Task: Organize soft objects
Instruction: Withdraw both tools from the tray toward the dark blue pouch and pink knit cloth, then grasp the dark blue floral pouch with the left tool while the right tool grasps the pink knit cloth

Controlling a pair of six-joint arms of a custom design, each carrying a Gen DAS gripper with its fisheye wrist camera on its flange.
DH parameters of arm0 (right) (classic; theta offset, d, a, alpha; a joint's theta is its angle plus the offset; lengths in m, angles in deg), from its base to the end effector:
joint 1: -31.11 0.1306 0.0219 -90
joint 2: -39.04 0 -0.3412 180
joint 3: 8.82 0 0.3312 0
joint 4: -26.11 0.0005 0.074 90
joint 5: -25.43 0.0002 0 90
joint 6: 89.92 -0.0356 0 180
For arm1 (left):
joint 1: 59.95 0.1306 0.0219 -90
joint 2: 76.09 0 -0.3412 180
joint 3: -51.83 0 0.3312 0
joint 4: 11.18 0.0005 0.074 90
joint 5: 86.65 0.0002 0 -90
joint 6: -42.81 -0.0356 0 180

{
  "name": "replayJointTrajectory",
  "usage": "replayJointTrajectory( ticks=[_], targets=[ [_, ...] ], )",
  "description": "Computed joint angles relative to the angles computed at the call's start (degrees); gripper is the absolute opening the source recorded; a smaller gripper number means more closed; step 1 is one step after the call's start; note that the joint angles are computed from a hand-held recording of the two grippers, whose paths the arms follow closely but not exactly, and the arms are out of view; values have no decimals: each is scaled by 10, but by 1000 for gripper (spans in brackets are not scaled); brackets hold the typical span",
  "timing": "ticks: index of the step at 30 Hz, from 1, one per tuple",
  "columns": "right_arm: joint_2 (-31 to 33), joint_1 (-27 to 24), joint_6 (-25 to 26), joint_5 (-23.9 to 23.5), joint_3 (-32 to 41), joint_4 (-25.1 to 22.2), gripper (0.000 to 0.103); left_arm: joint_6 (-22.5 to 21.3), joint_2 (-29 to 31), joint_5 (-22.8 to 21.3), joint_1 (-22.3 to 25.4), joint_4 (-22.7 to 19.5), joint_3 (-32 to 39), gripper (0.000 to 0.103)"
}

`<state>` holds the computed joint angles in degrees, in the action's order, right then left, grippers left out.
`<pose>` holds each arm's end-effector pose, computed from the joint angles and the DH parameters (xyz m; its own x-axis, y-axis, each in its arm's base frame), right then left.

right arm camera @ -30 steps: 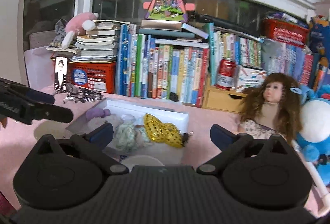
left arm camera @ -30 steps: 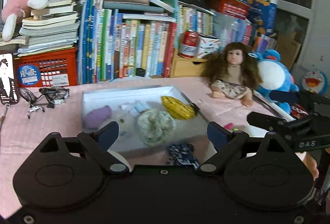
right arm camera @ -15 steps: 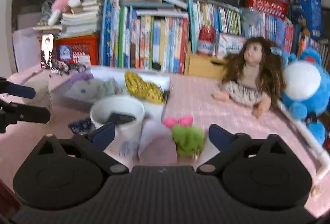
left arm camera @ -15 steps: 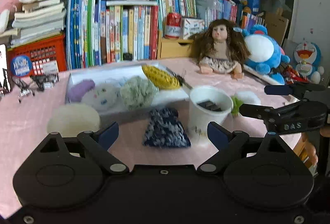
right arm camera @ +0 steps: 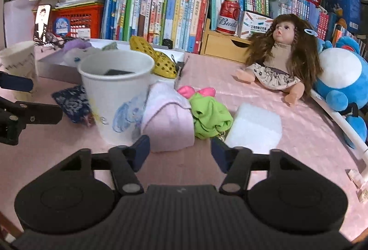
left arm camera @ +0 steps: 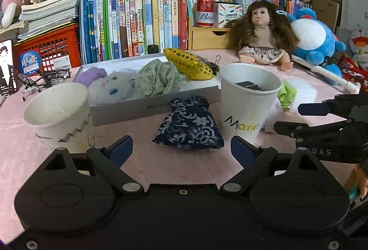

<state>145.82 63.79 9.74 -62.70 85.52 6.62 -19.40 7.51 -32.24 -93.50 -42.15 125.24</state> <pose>0.4527 0.2884 0.3278 -0.3522 -0.4252 -0.8338 -0.5837 0.7961 -0.1594 0.3339 -0.1972 0.3432 -0.5245 -0.1071 -0.8446 -0.1812 0.9834 -0.0122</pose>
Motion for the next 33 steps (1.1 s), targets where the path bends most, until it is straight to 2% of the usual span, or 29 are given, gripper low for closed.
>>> replayJointTrajectory(
  ticks=[8,16,19,22,24,25,27,28,30,32,33],
  targets=[
    [16,-7,67,-56,11,5,68,-9,27,17,17,15,14,91],
    [42,-14,135,-84,51,-18,73,-13,36,48,36,17,23,82],
    [48,-18,145,-92,58,-21,75,-16,40,60,40,19,25,80],
    [51,-23,144,-104,61,-23,74,-19,43,77,45,25,24,74],
    [49,-24,143,-112,56,-19,69,-14,45,75,44,24,25,72],
    [47,-23,142,-116,51,-15,66,-13,45,72,43,23,25,69],
    [42,-22,136,-119,39,-4,52,-16,42,63,39,25,22,56],
    [40,-20,135,-117,35,1,50,-17,40,64,37,28,20,52],
    [33,-16,126,-107,19,18,39,-17,35,64,34,29,17,42],
    [26,-12,112,-98,6,31,36,-15,31,59,30,28,16,34],
    [22,-10,105,-94,-1,37,34,-11,30,48,28,26,16,11]
  ],
)
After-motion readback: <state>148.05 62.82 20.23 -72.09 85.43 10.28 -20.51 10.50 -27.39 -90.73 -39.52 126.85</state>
